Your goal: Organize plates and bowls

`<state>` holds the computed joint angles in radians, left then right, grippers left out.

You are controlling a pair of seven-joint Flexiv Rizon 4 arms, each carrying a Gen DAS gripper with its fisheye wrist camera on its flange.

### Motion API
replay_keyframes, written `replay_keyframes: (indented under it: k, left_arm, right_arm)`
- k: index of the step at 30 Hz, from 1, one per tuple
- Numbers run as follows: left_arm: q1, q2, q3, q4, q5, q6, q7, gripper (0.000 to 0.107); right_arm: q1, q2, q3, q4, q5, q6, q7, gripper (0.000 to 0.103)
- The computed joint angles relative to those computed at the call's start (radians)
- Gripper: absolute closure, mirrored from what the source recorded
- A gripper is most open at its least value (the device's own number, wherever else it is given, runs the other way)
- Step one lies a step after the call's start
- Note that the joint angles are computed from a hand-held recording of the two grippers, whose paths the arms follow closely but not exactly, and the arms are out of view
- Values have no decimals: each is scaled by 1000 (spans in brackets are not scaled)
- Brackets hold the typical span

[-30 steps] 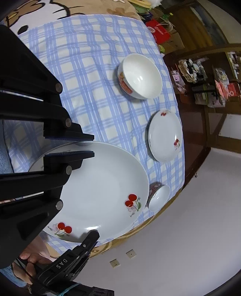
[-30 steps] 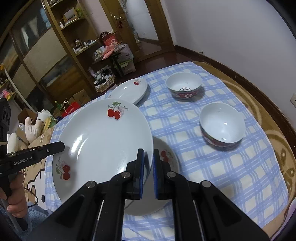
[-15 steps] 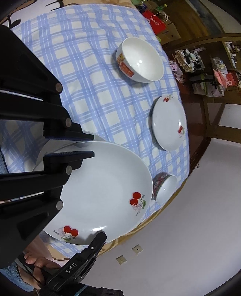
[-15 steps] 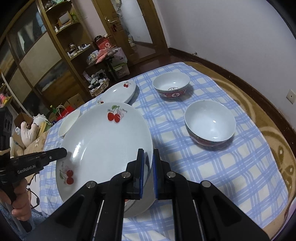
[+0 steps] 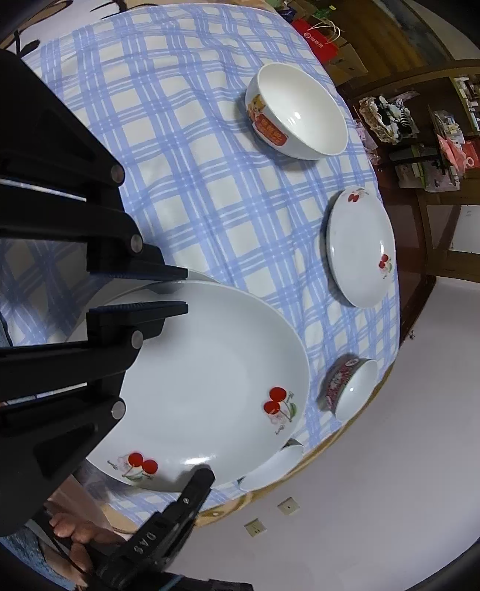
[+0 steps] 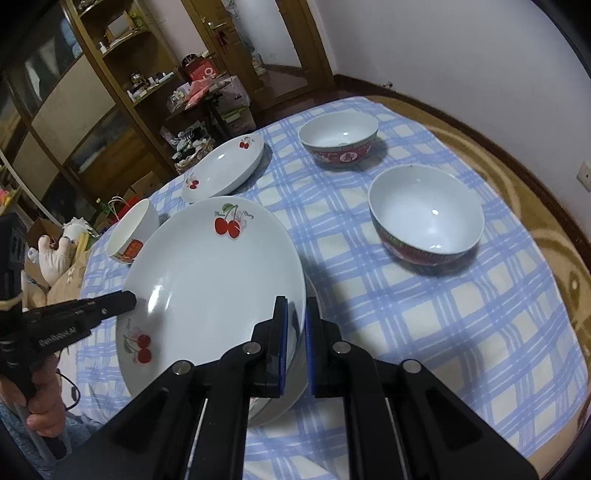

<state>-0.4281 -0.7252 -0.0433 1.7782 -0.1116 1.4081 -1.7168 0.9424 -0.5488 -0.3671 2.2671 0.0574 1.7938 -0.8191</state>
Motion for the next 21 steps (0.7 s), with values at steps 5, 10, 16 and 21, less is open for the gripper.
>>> replay_keyframes:
  k: [5, 10, 16, 21]
  left_arm:
    - [-12, -10, 13, -10, 5, -14, -13, 97]
    - [-12, -18, 14, -6, 13, 1, -17, 97]
    - [-20, -31, 21, -17, 18, -22, -23, 97]
    - [-22, -45, 20, -33, 21, -51, -27, 97]
  right_arm:
    - [-11, -5, 11, -1, -5, -9, 1, 93]
    - [-31, -10, 30, -5, -15, -14, 7, 93]
    - [-97, -15, 91, -16, -28, -10, 18, 93]
    - [-98, -18, 91, -16, -31, -14, 26, 93]
